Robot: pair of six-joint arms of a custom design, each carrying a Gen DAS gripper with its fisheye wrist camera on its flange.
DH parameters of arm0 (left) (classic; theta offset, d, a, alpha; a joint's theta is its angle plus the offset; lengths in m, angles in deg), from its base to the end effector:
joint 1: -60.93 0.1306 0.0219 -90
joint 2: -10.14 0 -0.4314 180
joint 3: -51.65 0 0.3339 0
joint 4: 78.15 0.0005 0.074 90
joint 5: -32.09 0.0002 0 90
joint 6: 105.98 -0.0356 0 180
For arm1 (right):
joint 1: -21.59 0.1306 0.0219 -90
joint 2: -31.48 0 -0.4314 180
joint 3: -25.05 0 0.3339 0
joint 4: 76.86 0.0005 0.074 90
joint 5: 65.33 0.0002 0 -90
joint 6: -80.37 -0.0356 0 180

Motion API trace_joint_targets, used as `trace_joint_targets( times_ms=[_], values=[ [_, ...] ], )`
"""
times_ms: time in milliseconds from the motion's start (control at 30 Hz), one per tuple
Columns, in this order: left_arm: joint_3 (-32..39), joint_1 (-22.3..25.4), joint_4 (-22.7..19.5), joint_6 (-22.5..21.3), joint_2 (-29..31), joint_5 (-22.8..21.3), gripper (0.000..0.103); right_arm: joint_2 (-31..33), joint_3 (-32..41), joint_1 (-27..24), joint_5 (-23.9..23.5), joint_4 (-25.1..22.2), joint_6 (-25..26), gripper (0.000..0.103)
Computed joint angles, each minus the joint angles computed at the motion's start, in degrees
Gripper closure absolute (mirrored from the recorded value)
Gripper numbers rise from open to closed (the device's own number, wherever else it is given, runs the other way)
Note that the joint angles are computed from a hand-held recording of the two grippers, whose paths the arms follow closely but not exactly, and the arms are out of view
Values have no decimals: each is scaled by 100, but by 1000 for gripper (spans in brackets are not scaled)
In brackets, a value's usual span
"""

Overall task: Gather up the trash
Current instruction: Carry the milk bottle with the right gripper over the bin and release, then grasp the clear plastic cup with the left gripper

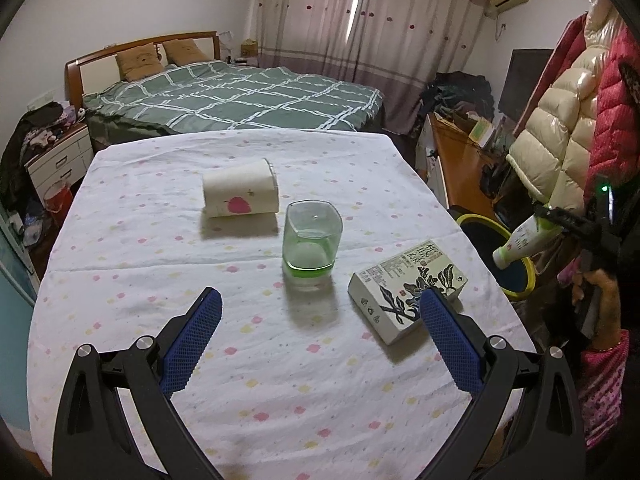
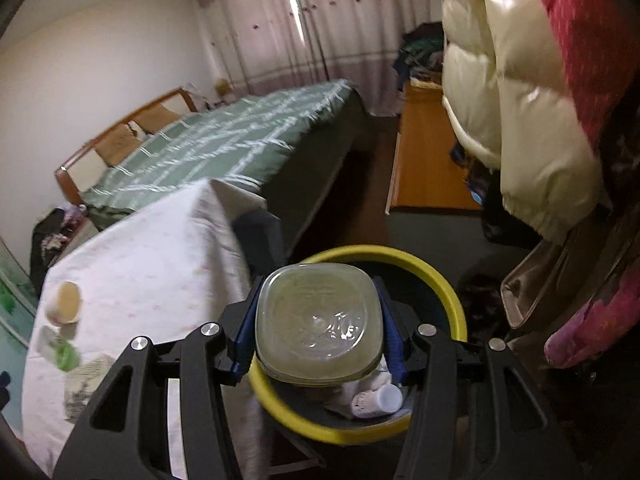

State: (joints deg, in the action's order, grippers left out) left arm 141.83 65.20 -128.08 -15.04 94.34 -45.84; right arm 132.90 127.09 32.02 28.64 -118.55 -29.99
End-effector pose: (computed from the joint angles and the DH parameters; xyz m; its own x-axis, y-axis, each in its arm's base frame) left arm 0.3881 0.0210 0.5189 -0.6933 -0.0679 -0.7175 0.0660 0.9854 -0.1569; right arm 0.5155 0.0919 0.4850 -0.6507 0.2331 -0.7226 0.1036 0.9701 0.2197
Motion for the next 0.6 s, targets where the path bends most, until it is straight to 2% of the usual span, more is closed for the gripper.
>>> trace_joint_targets(
  times_ms=[133,233,400,600],
  values=[
    [92,-120,-21,6,150,-57,5,232,61,-70,28,-133,-24,53],
    [164,-199,-5,-29,285,-86,5,259,6,-78,71,-15,-55,41],
    [337,-272,108,-4,587,-173,5,192,-115,-26,107,166,5,40],
    [613,-328,201,99,1085,-389,5,208,-118,38,87,163,60,40]
  ],
)
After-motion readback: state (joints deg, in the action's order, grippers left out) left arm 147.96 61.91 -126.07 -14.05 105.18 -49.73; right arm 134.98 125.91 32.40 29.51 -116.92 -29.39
